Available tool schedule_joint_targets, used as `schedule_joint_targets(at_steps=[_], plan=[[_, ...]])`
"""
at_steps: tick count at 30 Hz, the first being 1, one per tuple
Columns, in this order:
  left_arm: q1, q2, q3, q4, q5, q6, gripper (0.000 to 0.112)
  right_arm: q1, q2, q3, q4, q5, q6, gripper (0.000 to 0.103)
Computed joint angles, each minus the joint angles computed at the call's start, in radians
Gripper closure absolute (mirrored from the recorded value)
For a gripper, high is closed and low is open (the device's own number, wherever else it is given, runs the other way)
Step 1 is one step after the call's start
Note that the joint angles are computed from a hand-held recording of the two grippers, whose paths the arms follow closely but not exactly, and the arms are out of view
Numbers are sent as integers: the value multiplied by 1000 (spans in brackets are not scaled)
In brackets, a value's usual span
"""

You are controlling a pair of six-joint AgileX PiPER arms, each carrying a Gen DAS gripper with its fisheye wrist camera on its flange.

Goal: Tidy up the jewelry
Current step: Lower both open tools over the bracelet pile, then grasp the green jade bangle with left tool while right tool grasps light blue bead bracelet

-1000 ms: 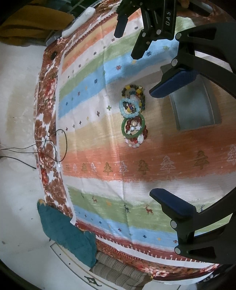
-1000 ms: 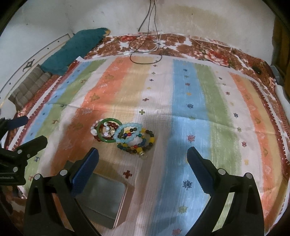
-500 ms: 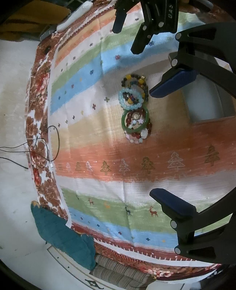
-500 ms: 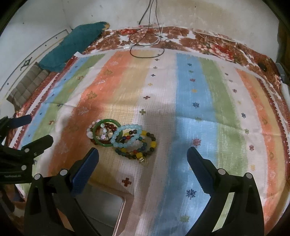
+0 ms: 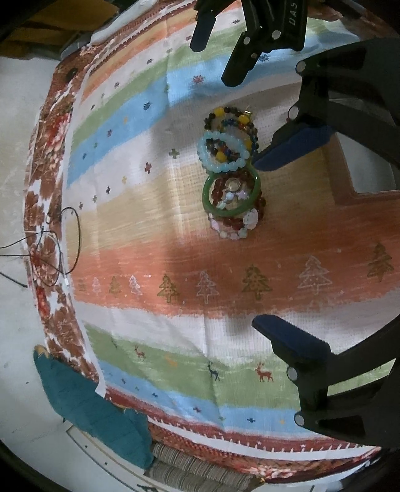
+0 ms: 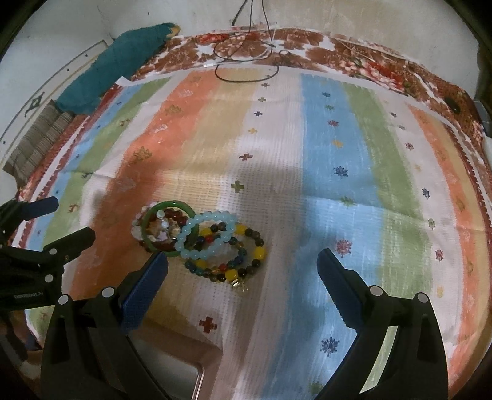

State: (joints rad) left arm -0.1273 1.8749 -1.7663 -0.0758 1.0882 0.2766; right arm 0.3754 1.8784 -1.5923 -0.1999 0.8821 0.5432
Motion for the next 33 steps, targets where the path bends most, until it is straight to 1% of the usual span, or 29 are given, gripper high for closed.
schedule_joint_targets(at_steps=[4,5,7,11,13,14,15,18,20,21,23,26,28,30,33], plan=[[-10,27,-23,-1,7,1,25,-11,37,-38,14,12,-20,5],[-14,42,-39,1,19,-6,29,-15,47,-48,19,16,-25,5],[-17,61,-61,6,33,-11,33,-22,70,-72,29,28,-40,5],[-30,87,-81,35,31,-24,35,-33,113,-110,45,45,-68,5],[-30,107,-101,34,42,-24,37,-37,129,-125,46,54,-76,7],[-31,115,-108,35,45,-24,39,-39,140,-135,44,60,-79,11],[-33,124,-116,37,48,-24,39,-42,146,-140,47,63,-84,12],[-40,151,-141,40,57,-27,41,-50,160,-148,57,62,-94,12],[-44,172,-165,42,69,-30,45,-53,171,-160,62,66,-101,14],[-47,189,-184,46,79,-33,46,-53,177,-168,63,70,-102,16],[-53,207,-202,53,90,-30,53,-55,189,-181,73,76,-109,19],[-57,241,-236,68,104,-31,59,-58,210,-206,79,92,-122,26],[-57,251,-245,73,108,-35,60,-63,219,-216,87,95,-127,27],[-57,265,-262,65,118,-32,61,-66,233,-232,95,102,-136,33],[-62,277,-280,57,124,-26,61,-66,254,-258,105,114,-151,39]])
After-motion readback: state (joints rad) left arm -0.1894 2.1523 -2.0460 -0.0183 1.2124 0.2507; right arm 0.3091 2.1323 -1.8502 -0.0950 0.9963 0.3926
